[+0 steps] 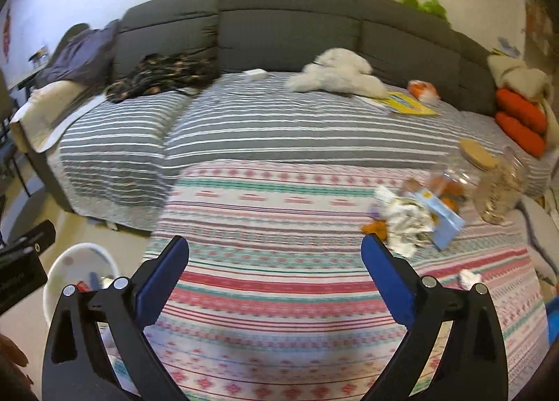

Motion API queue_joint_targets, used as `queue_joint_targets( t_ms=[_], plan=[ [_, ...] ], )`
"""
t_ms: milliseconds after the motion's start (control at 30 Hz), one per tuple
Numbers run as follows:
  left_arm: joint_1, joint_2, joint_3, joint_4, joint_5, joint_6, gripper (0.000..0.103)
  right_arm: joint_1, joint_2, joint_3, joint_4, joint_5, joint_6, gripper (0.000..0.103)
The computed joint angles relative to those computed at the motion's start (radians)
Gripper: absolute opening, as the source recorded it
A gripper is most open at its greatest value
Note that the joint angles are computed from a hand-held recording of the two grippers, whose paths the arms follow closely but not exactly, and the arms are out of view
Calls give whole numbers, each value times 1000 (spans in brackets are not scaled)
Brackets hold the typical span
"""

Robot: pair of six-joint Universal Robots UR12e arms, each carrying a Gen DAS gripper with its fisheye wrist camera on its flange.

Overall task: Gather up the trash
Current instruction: 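Move both tools back over the blanket toward the crumpled wrappers, then grasp the crumpled foil wrapper with the left tool while the right tool grasps the white tissue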

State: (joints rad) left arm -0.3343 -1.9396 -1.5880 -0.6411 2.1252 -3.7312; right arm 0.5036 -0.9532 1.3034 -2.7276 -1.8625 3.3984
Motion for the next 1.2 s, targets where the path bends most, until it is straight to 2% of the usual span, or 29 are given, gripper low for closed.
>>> queue_joint_targets(
  t_ms=[267,433,567,700,833,933,1000,1067,1133,1200],
  plan=[
    [-59,-91,109,-15,-26,66,96,-61,-49,86,5,-31,21,96],
    [-80,-146,180,-21,-92,113,96,-111,-88,148,19,-40,38,96],
    [-91,-210,256,-36,-184,160,96,-154,-107,178,67,-58,35,96],
    [-94,-278,354,-66,-310,137,96,-202,-116,197,138,-58,1,96],
    [-101,-341,456,-96,-412,157,96,-251,-120,221,139,42,-83,96],
    [-100,-388,530,-113,-484,121,96,-285,-118,234,126,142,-76,96],
    [-92,-415,568,-116,-544,46,95,-302,-115,243,104,196,-69,96],
    [-87,-442,602,-123,-587,-41,91,-312,-107,246,91,237,-76,96],
    [-83,-471,639,-136,-619,-97,78,-311,-94,238,93,233,-104,96],
    [-82,-495,671,-159,-640,-114,65,-309,-82,229,101,228,-125,96]
  ],
)
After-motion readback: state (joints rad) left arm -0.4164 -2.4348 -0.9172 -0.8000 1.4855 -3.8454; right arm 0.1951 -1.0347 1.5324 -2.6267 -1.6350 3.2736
